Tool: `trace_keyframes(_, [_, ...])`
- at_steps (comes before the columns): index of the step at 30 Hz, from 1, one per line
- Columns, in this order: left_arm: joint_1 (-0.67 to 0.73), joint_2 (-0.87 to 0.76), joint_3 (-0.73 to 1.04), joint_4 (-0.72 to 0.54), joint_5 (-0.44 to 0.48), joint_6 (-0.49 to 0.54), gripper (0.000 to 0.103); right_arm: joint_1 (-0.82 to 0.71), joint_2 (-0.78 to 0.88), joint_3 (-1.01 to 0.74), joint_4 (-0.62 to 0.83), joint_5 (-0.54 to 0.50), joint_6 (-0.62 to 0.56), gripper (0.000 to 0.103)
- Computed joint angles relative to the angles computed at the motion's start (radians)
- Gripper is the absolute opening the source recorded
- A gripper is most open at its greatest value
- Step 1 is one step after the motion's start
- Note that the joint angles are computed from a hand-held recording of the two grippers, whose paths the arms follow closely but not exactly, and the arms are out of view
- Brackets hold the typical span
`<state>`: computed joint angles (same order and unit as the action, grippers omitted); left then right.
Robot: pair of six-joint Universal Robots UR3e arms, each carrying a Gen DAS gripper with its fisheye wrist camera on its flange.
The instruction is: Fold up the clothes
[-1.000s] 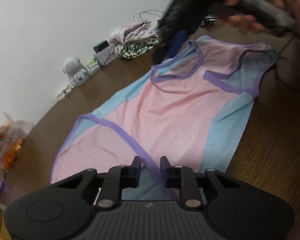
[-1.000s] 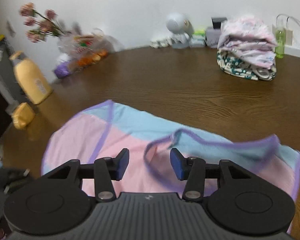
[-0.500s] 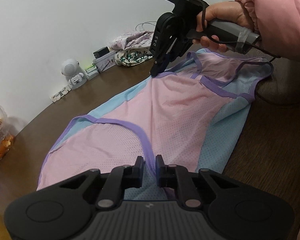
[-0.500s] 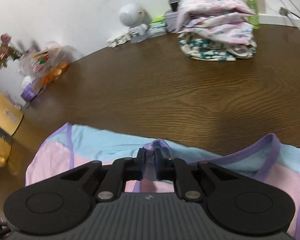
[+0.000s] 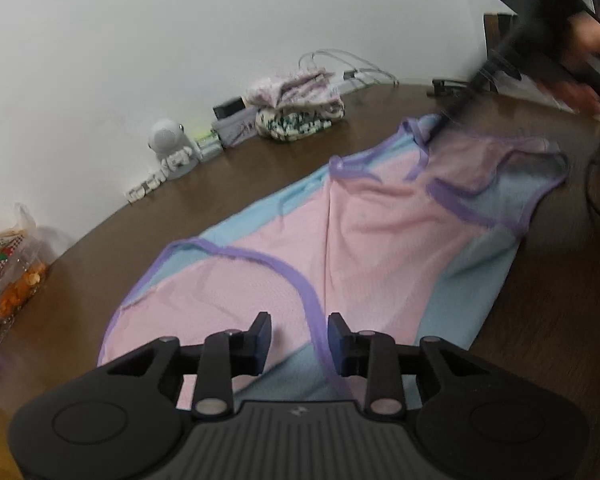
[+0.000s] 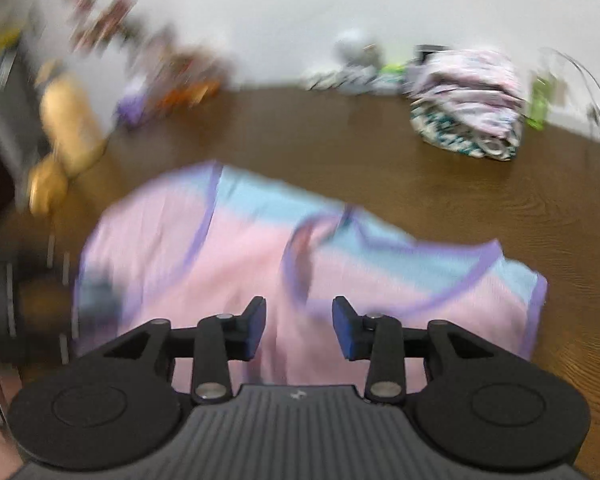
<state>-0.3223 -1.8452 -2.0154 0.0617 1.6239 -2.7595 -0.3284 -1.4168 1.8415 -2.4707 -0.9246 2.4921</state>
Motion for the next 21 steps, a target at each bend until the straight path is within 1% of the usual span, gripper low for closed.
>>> trace_keyframes(2, [-0.022, -0.011, 0.026, -0.013, 0.016, -0.001, 0.030, 0.003, -0.083, 0.091, 0.011, -0.041, -0.080, 0.038])
trace_keyframes(4, [-0.047, -0.020, 0.045, -0.036, 0.030, 0.008, 0.030, -0.023, -0.139, 0.145, 0.073, -0.001, -0.123, 0.038])
trace_keyframes(6, [-0.065, -0.026, 0.055, -0.060, 0.040, 0.013, 0.030, -0.057, -0.160, 0.159, 0.164, 0.065, -0.130, 0.037])
trace_keyframes(9, [-0.088, -0.033, 0.056, -0.078, 0.065, 0.006, 0.029, -0.060, -0.139, 0.159, 0.204, 0.095, -0.110, 0.035])
trace_keyframes(11, [-0.092, -0.030, 0.048, -0.083, 0.072, -0.003, 0.029, -0.056, -0.118, 0.155, 0.226, 0.105, -0.102, 0.030])
trace_keyframes(13, [-0.093, -0.024, 0.038, -0.089, 0.076, -0.004, 0.029, -0.051, -0.094, 0.144, 0.254, 0.115, -0.098, 0.028])
trace_keyframes(15, [-0.092, -0.021, 0.026, -0.090, 0.078, 0.002, 0.029, -0.054, -0.089, 0.143, 0.280, 0.130, -0.108, 0.021])
trace_keyframes(17, [-0.091, -0.016, 0.013, -0.079, 0.076, 0.009, 0.029, -0.062, -0.089, 0.141, 0.294, 0.142, -0.108, 0.006])
trace_keyframes(19, [-0.089, -0.015, 0.008, -0.073, 0.073, 0.012, 0.029, -0.079, -0.097, 0.142, 0.313, 0.164, -0.113, 0.002])
trace_keyframes(21, [-0.086, -0.014, 0.000, -0.062, 0.069, 0.017, 0.028, -0.102, -0.105, 0.133, 0.355, 0.192, -0.124, 0.002])
